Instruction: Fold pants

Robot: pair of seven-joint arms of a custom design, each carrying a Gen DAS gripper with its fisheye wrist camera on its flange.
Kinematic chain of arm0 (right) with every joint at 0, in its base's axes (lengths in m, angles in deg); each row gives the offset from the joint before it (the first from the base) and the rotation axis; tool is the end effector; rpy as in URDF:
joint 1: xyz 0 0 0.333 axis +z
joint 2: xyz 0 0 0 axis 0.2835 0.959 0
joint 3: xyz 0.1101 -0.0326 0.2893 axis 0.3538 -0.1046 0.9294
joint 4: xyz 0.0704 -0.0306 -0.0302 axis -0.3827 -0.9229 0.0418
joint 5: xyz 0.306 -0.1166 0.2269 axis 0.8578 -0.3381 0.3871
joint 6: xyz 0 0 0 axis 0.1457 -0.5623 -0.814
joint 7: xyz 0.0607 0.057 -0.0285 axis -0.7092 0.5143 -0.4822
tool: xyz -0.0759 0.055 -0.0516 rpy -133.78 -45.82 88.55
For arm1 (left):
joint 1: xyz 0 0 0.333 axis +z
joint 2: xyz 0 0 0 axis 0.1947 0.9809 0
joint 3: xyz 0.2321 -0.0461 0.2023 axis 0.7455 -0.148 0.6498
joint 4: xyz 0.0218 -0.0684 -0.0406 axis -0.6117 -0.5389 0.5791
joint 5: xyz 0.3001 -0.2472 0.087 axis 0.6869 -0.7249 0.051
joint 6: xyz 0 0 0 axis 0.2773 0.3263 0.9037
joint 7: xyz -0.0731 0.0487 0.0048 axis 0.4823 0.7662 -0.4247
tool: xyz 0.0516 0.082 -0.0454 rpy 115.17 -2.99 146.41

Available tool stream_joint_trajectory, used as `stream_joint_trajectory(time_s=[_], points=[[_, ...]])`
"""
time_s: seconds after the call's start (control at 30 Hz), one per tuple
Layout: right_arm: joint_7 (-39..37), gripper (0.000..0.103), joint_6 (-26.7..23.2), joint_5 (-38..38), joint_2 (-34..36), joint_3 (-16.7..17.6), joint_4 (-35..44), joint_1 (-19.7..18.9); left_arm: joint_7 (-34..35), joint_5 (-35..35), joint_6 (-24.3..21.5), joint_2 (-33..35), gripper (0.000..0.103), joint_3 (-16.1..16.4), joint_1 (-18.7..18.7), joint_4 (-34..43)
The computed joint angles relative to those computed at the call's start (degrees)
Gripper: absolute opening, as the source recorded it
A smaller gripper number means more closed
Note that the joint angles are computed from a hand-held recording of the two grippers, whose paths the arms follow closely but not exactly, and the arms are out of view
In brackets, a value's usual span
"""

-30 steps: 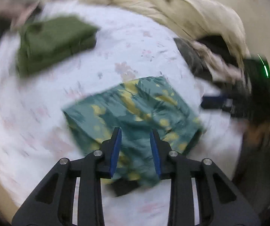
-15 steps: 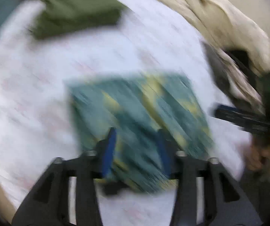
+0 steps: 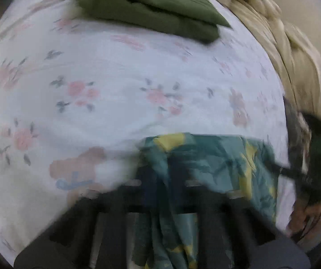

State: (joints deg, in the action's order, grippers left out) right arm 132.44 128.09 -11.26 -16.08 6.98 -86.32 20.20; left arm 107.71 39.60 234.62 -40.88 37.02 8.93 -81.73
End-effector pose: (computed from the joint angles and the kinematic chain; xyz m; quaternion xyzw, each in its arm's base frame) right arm 0.5304 0.0353 0.3024 -0.6542 0.6980 0.1119 0.2690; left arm 0.5428 -0.1151 0.3076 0.7055 -0.6648 0.2447 0.0205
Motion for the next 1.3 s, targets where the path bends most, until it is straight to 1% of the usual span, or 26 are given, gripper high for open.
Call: stream_joint_trajectory(time_s=[0.07, 0.13, 0.27, 0.33, 0.37, 0.4, 0.43, 0.5, 0.53, 0.57, 0.6, 0.67, 0.7, 0.73, 0.83, 0.87, 0.9, 1.0, 1.03, 1.1, 1.13, 1.17, 1.2, 1.23, 1.27, 1.3], points=[[-1.9, 0.007, 1.7, -0.6, -1.2, 0.1, -0.1, 0.2, 5.8, -4.6, 2.9, -1.4, 0.002, -1.3, 0.5, -1.0], [-3.2, 0.004, 4.9, 1.1, -2.6, -0.1, -0.9, 0.3, 7.7, -7.8, 2.9, -2.1, 0.002, -0.7, 1.0, -1.0], [3.6, 0.002, 13.3, -5.2, -1.5, -0.2, -2.3, 1.6, 1.3, -0.5, 2.6, -0.5, 0.003, 1.5, -0.2, -0.1], [5.8, 0.003, 10.7, -4.6, -0.5, -0.6, -1.7, 0.7, -2.0, 2.0, 2.2, -0.3, 0.008, 1.7, -0.3, 0.0], [7.0, 0.003, 9.1, -4.3, -0.6, -0.8, -1.6, 0.1, -4.4, 3.1, 1.4, -0.4, 0.019, 1.8, -0.3, 0.3], [6.9, 0.003, 10.4, -3.5, -1.7, -0.7, -2.4, -0.1, -7.0, 4.2, 0.7, -0.8, 0.034, 2.1, -0.3, 0.4], [4.1, 0.003, 13.3, -1.3, -3.6, -0.2, -3.5, 0.2, -6.9, 2.4, 1.8, -1.8, 0.034, 1.6, 0.1, -0.3], [-3.0, 0.007, 10.6, 4.7, -5.7, -0.4, -3.3, 0.5, -9.6, 4.4, 4.7, -4.2, 0.034, 2.5, -1.2, -2.3], [-7.3, 0.008, 5.6, 9.0, -6.3, -1.1, -2.4, 0.4, -6.6, 1.6, 5.6, -5.7, 0.034, 1.3, -0.5, -3.1], [-9.9, 0.008, 0.4, 11.3, -6.5, -1.7, -1.6, 0.4, 0.4, -5.0, 5.2, -7.0, 0.034, 0.3, -0.7, -3.2], [-11.8, 0.008, -3.0, 12.0, -6.8, -1.7, -1.1, 0.9, 3.7, -7.5, 4.8, -7.7, 0.034, 0.3, -1.5, -3.2], [-13.2, 0.008, -7.7, 10.1, -6.2, -1.3, -0.3, 1.9, 7.2, -8.6, 1.8, -8.5, 0.034, 0.4, -3.4, -3.1], [-12.6, 0.008, -8.5, 7.3, -5.6, -0.8, 0.1, 2.5, 7.0, -6.8, -1.7, -8.2, 0.034, 0.7, -4.1, -2.6], [-10.2, 0.008, -6.4, 1.6, -5.2, 0.2, -0.2, 3.7, 5.6, -3.8, -5.5, -7.1, 0.034, 0.9, -4.6, -2.1], [1.0, 0.007, -4.3, -12.9, -2.7, 0.6, -0.6, 5.1, -2.9, 7.3, -6.1, -4.9, 0.034, 1.6, -5.6, -3.1], [3.7, 0.003, -3.8, -15.3, -2.3, 0.3, -0.9, 4.9, -3.1, 7.4, -6.9, -4.4, 0.033, 1.9, -5.0, -3.2], [6.3, 0.002, -3.4, -16.6, -2.3, -0.2, -1.2, 4.4, -1.2, 4.9, -7.4, -4.6, 0.031, 1.8, -4.3, -3.3], [8.7, 0.004, -4.4, -16.6, -4.0, -1.1, -0.8, 2.8, -5.6, 8.1, -9.3, -5.6, 0.032, 2.8, -3.4, -2.3], [7.7, 0.005, -4.1, -15.6, -5.0, -1.2, -0.9, 2.4, -4.4, 6.5, -9.8, -6.2, 0.033, 2.9, -2.9, -2.2], [4.5, 0.008, -2.0, -11.9, -6.3, -1.5, -1.0, 2.1, -2.1, 4.1, -8.5, -6.8, 0.042, 3.4, -2.1, -1.7], [3.2, 0.009, -0.6, -10.0, -6.2, -1.6, -0.6, 2.1, -5.4, 7.7, -5.9, -6.7, 0.049, 3.7, -2.2, -1.7], [3.1, 0.019, 0.7, -8.9, -5.5, -1.8, 0.3, 2.1, -11.1, 13.5, -3.2, -6.1, 0.065, 4.2, -2.2, -1.7], [3.4, 0.050, 1.1, -7.5, -4.4, -1.9, 1.4, 1.8, -14.8, 16.9, -1.4, -5.3, 0.072, 4.5, -2.1, -1.5], [3.5, 0.065, 0.4, -6.4, -3.0, -2.0, 2.8, 1.4, -16.6, 17.6, 0.1, -4.5, 0.073, 4.7, -1.8, -1.4], [2.9, 0.075, -0.5, -4.8, -1.4, -2.0, 4.2, 0.9, -14.5, 14.3, -0.1, -3.1, 0.072, 4.2, -0.9, -0.3], [2.1, 0.075, -1.5, -3.7, 0.5, -1.8, 5.8, 0.3, -10.7, 9.8, -1.8, -1.4, 0.073, 3.4, 0.3, 1.4]])
